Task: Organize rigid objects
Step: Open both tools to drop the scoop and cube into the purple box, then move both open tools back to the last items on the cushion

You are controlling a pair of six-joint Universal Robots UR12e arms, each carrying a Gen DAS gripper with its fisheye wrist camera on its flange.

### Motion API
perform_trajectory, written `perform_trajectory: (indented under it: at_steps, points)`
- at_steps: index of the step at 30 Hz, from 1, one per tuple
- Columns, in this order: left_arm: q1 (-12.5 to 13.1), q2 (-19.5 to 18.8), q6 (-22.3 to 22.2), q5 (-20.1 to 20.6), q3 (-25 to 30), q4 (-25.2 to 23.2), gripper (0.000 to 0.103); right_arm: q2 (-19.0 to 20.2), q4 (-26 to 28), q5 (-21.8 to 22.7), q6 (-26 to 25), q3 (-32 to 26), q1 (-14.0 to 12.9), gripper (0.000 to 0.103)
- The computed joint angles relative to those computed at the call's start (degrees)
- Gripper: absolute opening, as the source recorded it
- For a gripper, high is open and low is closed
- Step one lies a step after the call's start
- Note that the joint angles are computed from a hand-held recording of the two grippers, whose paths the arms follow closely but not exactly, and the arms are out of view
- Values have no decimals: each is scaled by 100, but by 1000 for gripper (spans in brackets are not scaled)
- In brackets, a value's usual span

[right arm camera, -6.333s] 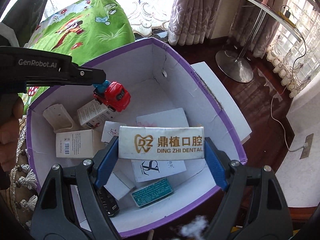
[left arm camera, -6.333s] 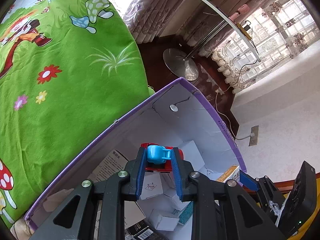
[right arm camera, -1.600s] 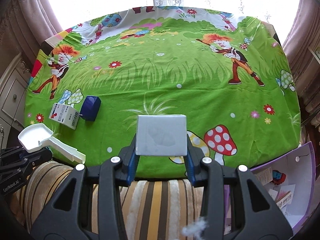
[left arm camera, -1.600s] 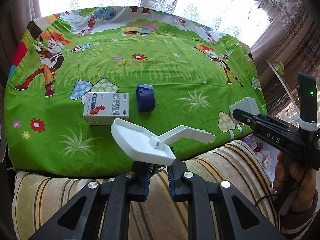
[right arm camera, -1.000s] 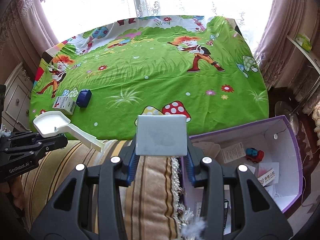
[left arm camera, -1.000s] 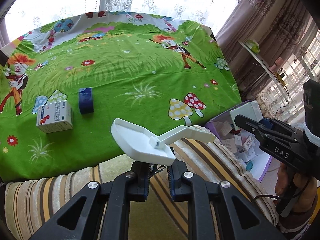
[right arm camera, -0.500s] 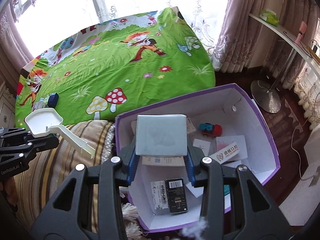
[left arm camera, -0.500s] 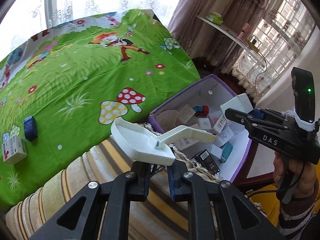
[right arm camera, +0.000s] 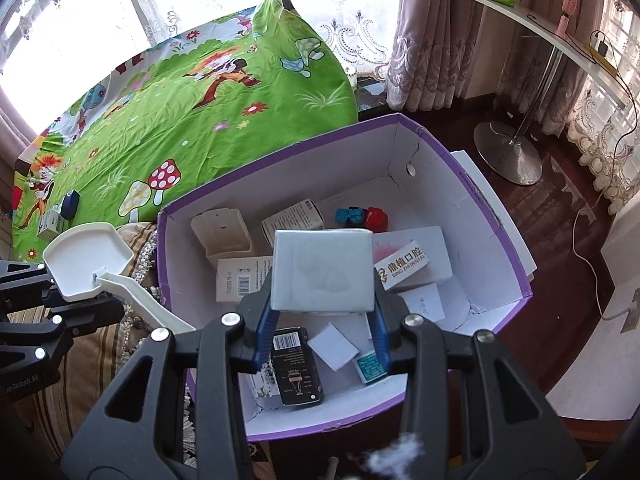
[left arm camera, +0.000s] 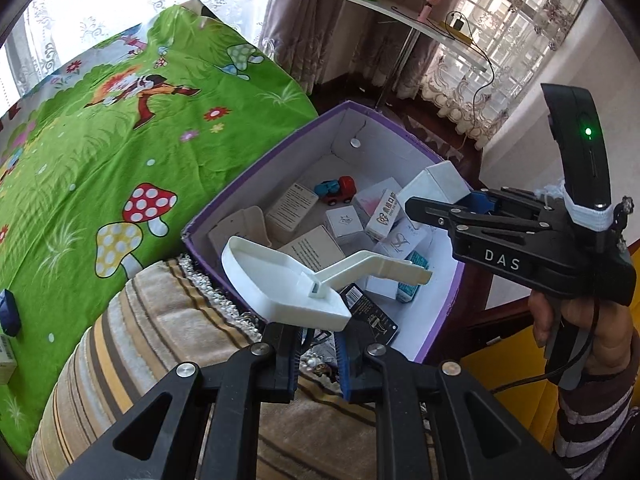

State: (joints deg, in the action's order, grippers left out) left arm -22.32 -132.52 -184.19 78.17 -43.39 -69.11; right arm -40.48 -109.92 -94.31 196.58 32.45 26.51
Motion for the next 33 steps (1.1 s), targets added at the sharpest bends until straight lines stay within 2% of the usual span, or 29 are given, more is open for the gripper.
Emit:
perform_trajectory:
  at_steps: [7,11,22,33]
  points:
    - [-22,-135,15,-165,221,-158,17,-24,25,72,47,49,-33,45]
    - [-11,-166,-80,-209,262,-238,19,-18,44,104,67,40,-38,57]
    - [55,-44,-335,-284,36,-6,19,22,71,87,21,-67,-6,59]
    - [205,225,-694,-338,-423,417,20,242,340,99,-197,-564,87,60]
